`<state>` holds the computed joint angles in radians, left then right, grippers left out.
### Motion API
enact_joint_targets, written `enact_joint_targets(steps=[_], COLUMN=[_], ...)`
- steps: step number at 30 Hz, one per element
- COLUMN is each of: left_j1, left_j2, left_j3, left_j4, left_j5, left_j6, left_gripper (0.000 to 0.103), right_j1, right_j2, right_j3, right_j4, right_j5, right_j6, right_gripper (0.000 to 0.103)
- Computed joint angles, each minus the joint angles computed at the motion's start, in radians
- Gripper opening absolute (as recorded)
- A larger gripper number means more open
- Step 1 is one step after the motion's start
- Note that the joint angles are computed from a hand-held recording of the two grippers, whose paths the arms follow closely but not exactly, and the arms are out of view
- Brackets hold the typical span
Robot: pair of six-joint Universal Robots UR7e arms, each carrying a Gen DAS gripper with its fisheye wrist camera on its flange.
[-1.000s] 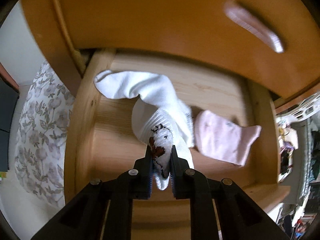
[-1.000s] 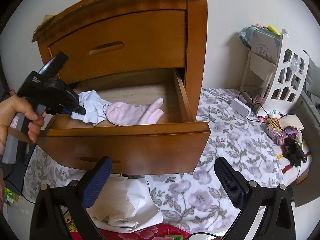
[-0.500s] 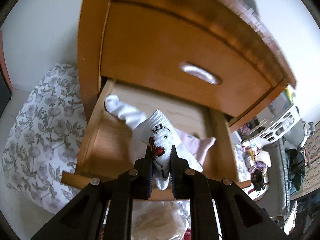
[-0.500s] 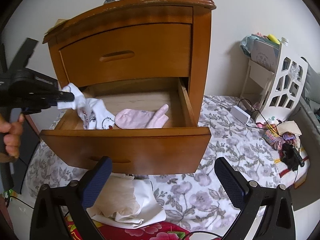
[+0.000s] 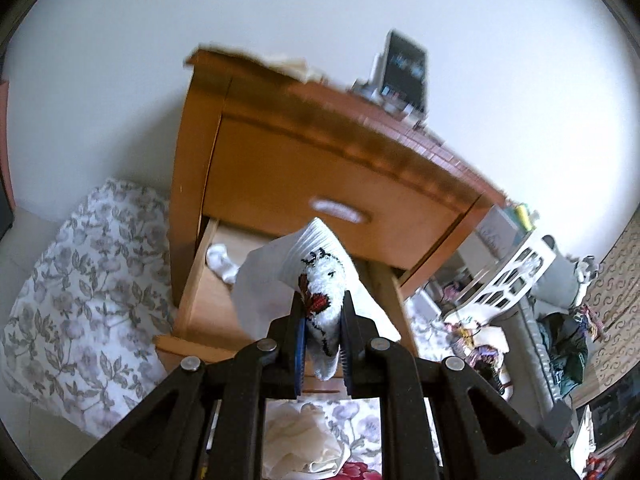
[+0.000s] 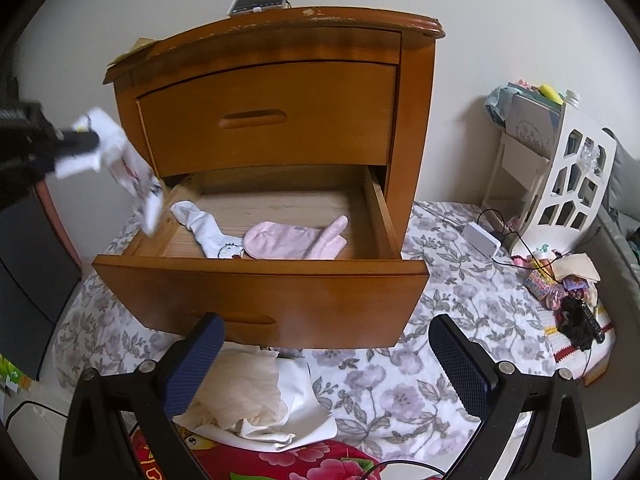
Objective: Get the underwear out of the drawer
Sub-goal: 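Lift the white Hello Kitty sock up out of the drawer with the left gripper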
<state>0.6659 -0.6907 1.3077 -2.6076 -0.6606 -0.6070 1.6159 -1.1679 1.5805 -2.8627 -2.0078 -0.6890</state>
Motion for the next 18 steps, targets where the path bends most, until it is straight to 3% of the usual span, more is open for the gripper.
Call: enact_joint_targets(steps=[8, 18], left_j1=[-0.050, -0.095], left_j2=[-0.027, -0.049], left_j3=[0.041, 0.081], left_j4=[-0.159, -0.233], left_j5=[0.027, 0.036], left_j6=[0.128, 0.207], left_gripper=[0.015, 0.015], right_j1=[0.011, 0.019], right_j2=[-0.013, -0.025], right_j3=[0.021, 0.036], right_j4=[-0.016, -0.027], right_j5=[0.001, 0.004], right_j6=[-0.010, -0.015], right_gripper=[0.103, 0.103])
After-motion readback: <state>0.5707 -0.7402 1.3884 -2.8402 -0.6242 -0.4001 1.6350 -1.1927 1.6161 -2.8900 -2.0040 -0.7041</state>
